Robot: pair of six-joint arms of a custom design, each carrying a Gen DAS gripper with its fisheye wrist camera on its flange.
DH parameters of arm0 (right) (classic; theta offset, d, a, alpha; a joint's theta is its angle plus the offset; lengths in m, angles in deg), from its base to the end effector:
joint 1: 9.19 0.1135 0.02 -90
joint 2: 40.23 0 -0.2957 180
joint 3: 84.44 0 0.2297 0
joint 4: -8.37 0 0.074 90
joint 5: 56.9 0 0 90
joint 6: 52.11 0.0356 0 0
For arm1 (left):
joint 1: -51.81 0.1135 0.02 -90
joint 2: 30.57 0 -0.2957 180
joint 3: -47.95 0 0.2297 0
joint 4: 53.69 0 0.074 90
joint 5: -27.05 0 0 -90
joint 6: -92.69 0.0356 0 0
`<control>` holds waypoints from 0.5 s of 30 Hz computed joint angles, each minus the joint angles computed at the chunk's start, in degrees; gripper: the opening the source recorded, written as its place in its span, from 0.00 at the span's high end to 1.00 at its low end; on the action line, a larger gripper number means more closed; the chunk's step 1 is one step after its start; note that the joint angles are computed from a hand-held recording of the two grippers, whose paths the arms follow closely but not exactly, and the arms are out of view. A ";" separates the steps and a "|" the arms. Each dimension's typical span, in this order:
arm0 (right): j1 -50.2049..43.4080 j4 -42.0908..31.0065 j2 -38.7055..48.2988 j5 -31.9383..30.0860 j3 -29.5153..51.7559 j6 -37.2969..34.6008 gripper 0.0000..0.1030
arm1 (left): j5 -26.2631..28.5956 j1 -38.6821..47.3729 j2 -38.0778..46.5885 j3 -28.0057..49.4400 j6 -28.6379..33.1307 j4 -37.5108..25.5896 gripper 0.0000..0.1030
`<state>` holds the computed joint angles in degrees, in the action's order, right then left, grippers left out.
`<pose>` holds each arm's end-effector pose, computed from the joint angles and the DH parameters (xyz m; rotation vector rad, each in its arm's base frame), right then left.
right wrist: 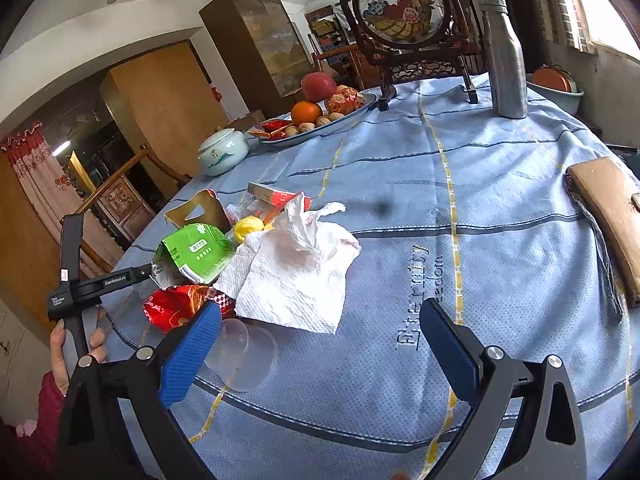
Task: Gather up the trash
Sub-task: 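Grasp the clear plastic lid with the left gripper while the right gripper grasps the white tissue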
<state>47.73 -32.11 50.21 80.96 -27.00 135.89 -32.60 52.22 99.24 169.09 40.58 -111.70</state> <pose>0.1546 0.1890 0.1902 0.9321 2.0716 0.1028 0.4780 -0.0146 0.2099 0.9542 2.3684 -0.4806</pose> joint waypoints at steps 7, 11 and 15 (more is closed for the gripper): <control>-1.95 -1.82 1.13 -3.17 1.64 -0.59 0.05 | -3.15 -2.52 0.91 0.49 3.06 -1.84 0.46; -7.21 0.10 -0.08 -9.51 3.38 -10.32 0.05 | -3.18 -2.91 0.45 -0.46 6.11 -2.22 0.34; -13.94 4.59 -2.50 -14.36 3.89 -18.51 0.05 | -2.86 -2.51 0.91 0.33 5.73 -2.97 0.29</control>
<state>33.79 -27.52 47.71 66.60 -23.11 117.38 -35.47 49.71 100.15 169.42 46.31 -114.67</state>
